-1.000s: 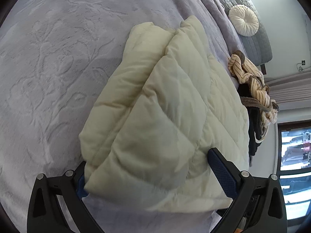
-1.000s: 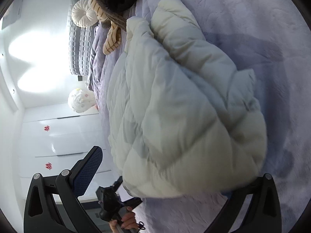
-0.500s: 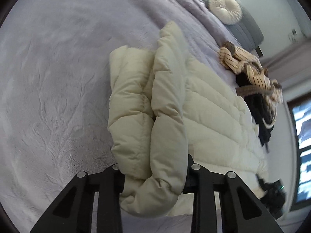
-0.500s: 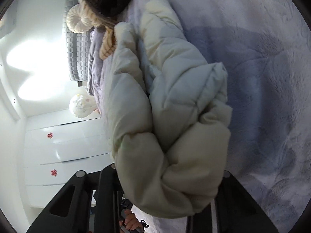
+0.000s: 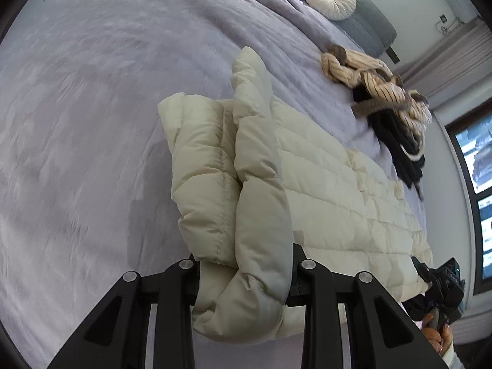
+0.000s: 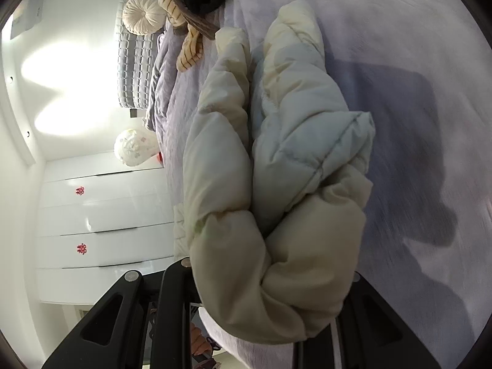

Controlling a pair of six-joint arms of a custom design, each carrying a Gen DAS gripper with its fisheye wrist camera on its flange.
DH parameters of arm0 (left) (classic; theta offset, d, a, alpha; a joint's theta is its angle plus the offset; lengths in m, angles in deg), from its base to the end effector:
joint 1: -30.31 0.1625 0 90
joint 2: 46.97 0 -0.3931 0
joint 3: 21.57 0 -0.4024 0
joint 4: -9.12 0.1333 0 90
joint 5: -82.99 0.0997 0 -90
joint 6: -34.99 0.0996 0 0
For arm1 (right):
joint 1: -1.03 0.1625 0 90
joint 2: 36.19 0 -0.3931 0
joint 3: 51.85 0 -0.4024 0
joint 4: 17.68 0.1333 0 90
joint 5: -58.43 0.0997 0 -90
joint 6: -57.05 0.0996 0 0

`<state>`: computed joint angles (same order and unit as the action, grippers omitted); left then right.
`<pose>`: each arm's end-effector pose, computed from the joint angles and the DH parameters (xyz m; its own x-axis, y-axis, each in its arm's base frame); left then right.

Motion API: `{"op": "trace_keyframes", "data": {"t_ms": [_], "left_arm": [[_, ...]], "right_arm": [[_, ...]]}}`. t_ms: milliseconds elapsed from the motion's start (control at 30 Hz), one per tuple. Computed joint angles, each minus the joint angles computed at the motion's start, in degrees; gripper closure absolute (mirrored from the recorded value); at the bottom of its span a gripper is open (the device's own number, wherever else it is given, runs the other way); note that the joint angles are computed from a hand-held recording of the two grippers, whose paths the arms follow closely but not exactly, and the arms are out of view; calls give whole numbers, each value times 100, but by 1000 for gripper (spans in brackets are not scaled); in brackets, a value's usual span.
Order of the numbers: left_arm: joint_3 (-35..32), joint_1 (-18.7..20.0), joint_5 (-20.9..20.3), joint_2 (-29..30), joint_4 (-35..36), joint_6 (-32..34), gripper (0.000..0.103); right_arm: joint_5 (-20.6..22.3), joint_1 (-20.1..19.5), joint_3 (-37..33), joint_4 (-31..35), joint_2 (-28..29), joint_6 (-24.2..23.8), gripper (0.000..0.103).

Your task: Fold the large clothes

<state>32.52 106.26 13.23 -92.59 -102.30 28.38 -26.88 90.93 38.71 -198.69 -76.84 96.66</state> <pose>-0.0293 -0.8081 0.3155 -0.9501 0.0427 -0.3091 0.1281 0.9567 -0.2614 0.1402 -0.6980 0.1015 -0.7671 0.4404 -0.4666 0.6365 0.6137 -0.4672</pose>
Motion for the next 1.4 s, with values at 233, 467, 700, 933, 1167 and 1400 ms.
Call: {"op": "trace_keyframes", "data": {"t_ms": [233,467,700,933,1167,1400], "left_arm": [[1192,-7,184,-882,229,-172,70],[1588,-72,646,-1095,536,-361,66],[1654,-223,1301,-1256,1001,-573,32],[1813,-275,1534,-1513,1115,-545,27],[1690,-325,1575,-1522,1199,-381,27],[1627,-404,1559,-1431,828,-83,0]], "right_arm": [[-175,100,1002,-503,-310,374,76],[-505,78,1078,-209,-259,780,72],[-1172,362,633,1162,-513,925,43],[-1692,557,603,1814,-807,1223,41],[-2127,890,179,2452,-781,1119,41],[-1809,1167,76,2937,-709,485,41]]}}
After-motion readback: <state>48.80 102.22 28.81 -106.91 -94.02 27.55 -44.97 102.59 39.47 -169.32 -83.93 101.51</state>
